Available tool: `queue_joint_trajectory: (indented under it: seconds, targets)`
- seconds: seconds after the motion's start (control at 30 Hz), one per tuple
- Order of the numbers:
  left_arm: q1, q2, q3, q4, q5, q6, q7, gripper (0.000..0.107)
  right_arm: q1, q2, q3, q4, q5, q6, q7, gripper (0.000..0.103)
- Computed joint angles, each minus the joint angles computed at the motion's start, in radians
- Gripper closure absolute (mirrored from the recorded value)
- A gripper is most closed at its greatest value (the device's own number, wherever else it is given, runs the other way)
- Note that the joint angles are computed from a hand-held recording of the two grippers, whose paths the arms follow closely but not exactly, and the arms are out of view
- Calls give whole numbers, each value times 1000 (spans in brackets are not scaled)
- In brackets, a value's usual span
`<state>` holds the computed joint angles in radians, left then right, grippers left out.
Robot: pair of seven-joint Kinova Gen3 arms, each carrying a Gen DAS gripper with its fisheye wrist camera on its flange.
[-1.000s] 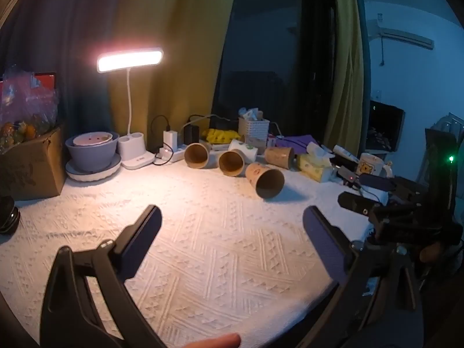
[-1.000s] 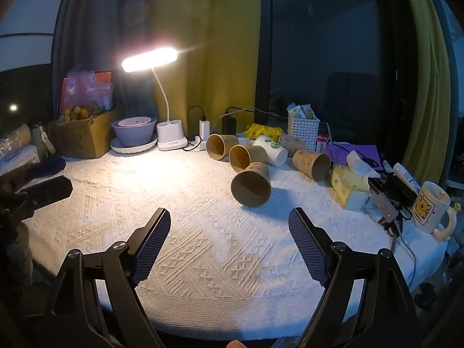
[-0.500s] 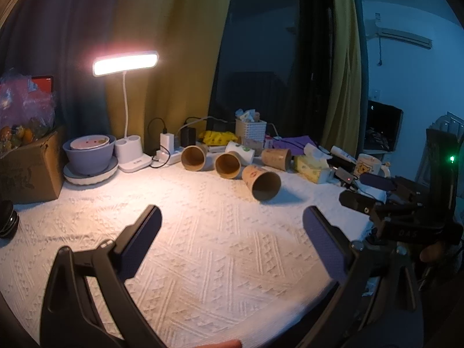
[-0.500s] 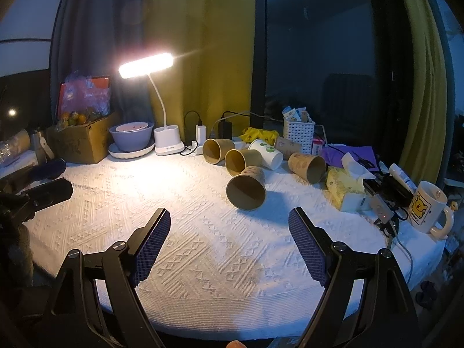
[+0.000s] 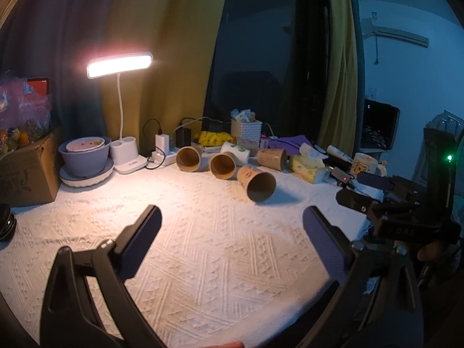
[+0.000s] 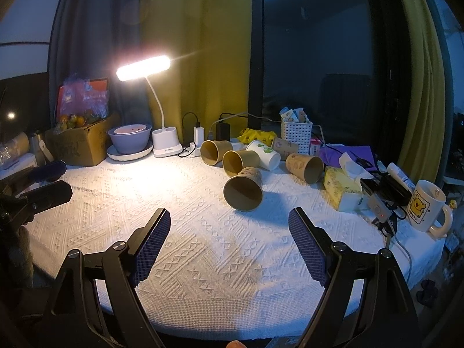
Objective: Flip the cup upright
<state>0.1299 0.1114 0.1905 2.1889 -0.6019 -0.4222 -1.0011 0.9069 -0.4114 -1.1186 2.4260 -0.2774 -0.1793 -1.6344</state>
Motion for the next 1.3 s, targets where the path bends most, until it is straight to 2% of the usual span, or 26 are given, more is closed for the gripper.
queue_joint_trajectory:
  seconds: [1.3]
  targets:
    - [6,1,0,0,2,4,-2,9,-19,12,17,2,-26,-9,31,17]
